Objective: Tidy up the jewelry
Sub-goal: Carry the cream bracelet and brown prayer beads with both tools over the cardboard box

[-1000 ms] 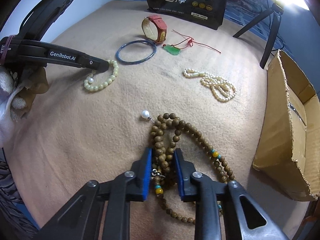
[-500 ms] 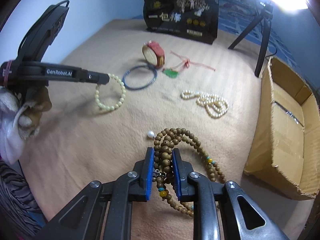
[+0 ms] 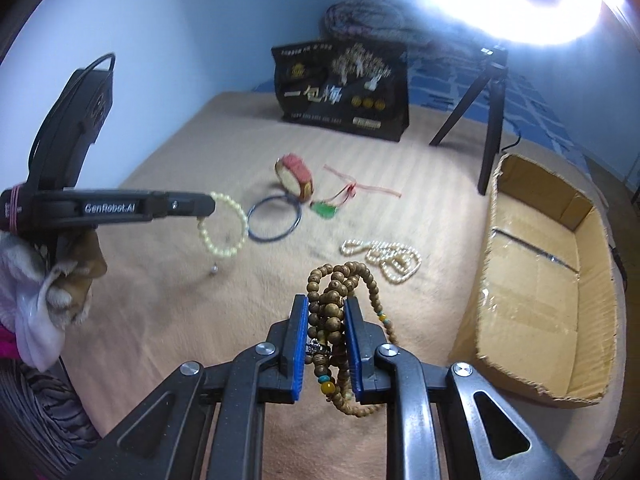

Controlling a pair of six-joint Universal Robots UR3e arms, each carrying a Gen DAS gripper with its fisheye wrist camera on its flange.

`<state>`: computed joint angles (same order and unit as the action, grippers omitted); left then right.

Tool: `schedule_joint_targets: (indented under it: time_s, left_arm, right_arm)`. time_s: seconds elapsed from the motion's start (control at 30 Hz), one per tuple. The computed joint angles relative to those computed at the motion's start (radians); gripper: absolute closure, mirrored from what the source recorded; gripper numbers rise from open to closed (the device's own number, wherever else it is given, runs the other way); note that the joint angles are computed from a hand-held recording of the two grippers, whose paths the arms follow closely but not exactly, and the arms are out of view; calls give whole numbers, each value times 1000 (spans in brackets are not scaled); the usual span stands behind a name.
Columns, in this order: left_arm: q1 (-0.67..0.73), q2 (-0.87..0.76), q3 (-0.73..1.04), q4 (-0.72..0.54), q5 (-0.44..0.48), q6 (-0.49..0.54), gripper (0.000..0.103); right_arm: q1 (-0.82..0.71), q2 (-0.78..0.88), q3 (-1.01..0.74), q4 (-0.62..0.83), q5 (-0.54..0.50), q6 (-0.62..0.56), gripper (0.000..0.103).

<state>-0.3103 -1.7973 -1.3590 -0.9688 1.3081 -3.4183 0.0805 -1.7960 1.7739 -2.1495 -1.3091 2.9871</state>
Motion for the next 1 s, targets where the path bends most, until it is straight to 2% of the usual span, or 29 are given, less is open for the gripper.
schedule_joint_targets:
  time_s: [0.33,0.67,0.83,1.0]
  left_arm:
    - [-74,-55,130,3,8,-14,98]
    - [-161,-187,349,-26,11,-33,98]
    - [-207,-277,489,-58,21,-43,98]
    - [-253,-407,706,-130,27,-48,98]
  right_arm:
    - [-117,-67,-18,16,29,-15,87]
    - [-302,-137,-14,53,87,-65,87]
    - [-397,-169,-11,69,129,-87,87]
    - [-479,-186,-13,83,167,-101,87]
